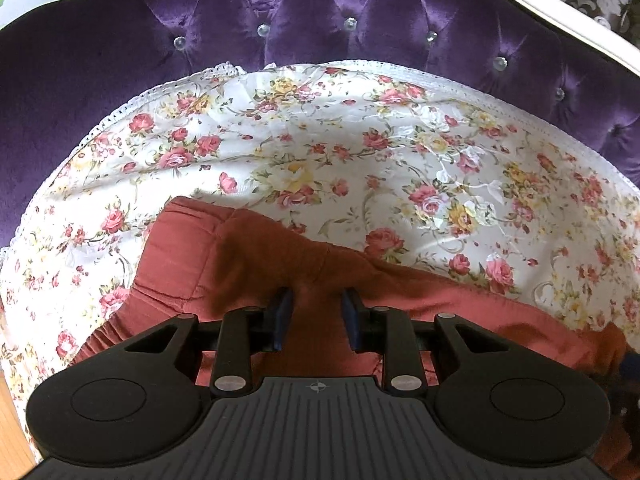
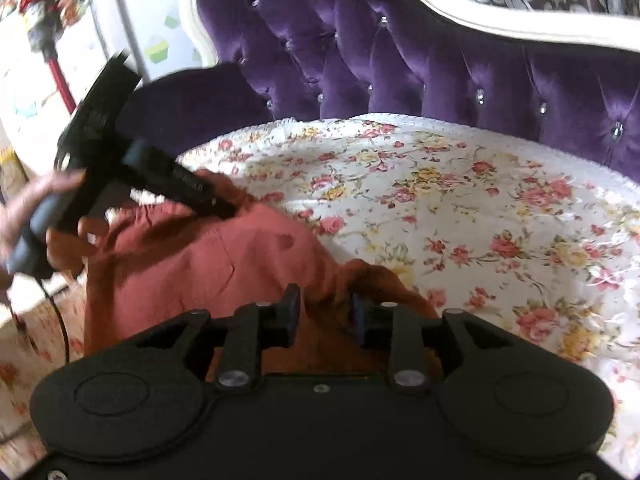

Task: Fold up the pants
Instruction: 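Smooth the folded pants flat with the right tool while the left tool presses them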

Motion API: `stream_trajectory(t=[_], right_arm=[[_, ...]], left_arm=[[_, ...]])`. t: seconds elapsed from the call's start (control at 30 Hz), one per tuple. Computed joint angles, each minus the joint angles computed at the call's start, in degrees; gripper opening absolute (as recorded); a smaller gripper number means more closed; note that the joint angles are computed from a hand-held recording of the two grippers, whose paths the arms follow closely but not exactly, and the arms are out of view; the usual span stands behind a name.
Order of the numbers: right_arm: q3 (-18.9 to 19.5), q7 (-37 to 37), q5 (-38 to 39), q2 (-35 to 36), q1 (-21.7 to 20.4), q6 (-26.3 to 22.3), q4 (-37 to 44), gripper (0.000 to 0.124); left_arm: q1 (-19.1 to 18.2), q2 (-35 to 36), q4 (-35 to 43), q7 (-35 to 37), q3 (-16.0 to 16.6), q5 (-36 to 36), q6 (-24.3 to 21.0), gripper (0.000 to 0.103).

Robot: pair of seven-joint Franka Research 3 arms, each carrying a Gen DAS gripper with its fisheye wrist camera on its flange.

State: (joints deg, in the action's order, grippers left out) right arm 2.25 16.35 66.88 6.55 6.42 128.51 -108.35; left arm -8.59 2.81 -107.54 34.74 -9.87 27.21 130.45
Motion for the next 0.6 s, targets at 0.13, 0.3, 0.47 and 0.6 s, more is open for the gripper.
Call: stream_trajectory(t=[0.13, 0.3, 0.47, 0.6], right_arm=[[0.58, 3.87, 0.77, 1.11, 1.13, 7.77, 0.61, 0.007], [1.84, 11.18, -1.86, 3.7, 2.12, 14.54, 1.93, 0.008], [1.8, 9.14, 1.43, -1.07, 1.42, 16.62, -2.17, 0.041], [-0.72, 9.73, 0.12, -9.17, 1.26, 16.67, -8.83, 0.042]], left_arm=[[0.22, 0.02, -0.28, 0.34, 0.24, 0.13, 0.92, 0.027], [0.51, -0.64, -1.54, -0.39, 0.3, 1.16, 2.37, 0.024], [-0.61, -1.22, 0.44, -1.24, -0.5, 3.23, -2.74, 0.024], [-2.76, -4.52, -0.39, -2.33, -2.6, 6.57, -4.78, 0.024]])
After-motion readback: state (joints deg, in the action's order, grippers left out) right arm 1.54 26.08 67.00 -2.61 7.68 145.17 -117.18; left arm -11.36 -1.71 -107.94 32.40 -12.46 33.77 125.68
